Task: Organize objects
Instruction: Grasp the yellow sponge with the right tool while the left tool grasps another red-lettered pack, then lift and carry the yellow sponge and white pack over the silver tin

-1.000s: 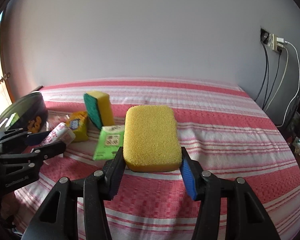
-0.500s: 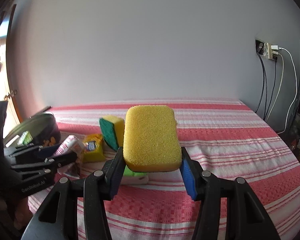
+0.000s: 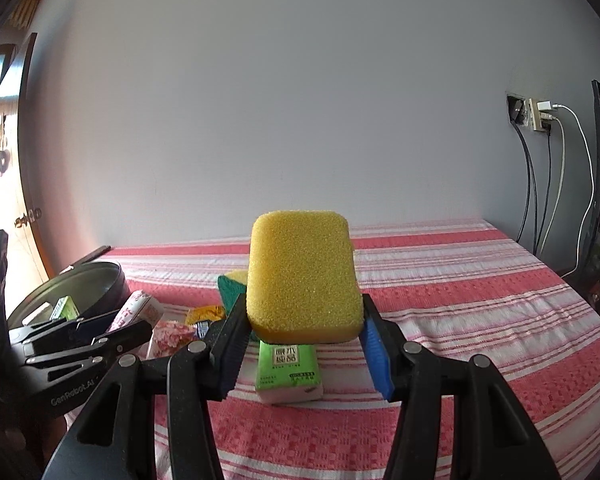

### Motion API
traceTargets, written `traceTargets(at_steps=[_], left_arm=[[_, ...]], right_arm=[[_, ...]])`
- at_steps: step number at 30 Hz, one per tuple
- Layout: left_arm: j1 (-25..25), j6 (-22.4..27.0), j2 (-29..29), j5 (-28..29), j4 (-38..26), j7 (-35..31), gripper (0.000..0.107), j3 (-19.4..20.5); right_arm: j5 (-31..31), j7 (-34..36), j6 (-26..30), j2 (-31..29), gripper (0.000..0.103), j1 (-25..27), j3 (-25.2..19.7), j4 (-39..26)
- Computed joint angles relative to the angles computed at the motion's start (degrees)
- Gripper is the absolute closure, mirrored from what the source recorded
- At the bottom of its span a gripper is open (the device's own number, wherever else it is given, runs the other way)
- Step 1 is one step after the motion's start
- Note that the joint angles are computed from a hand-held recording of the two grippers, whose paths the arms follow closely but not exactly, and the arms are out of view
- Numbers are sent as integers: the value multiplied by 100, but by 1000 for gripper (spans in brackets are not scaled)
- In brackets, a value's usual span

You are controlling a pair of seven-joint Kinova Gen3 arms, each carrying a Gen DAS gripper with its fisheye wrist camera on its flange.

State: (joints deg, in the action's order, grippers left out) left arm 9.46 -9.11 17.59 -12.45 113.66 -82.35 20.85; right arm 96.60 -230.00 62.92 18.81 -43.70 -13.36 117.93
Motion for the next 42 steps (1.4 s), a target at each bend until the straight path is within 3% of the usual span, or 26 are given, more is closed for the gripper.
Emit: traceTargets(at_steps=[10, 14, 26, 34, 42], left_arm=[[198, -400, -76, 99, 211, 97, 72, -327], [533, -695, -137, 355, 362, -50, 72, -703], [1065, -1779, -248, 1148, 883, -599, 72, -1228], [1278, -2597, -252, 1783, 1231, -1100, 72, -1315], [1124, -2692, -265, 1668, 1293, -953, 72, -1236]], right_arm=[[26, 13, 351, 187, 49, -154, 56, -167], [-3, 86, 514, 229, 49, -252, 66, -190], [22, 172, 1054, 381, 49, -552, 103, -226], [44, 213, 1297, 467, 49, -664, 110, -253], [31, 391, 1409, 549, 49, -753, 145, -330]])
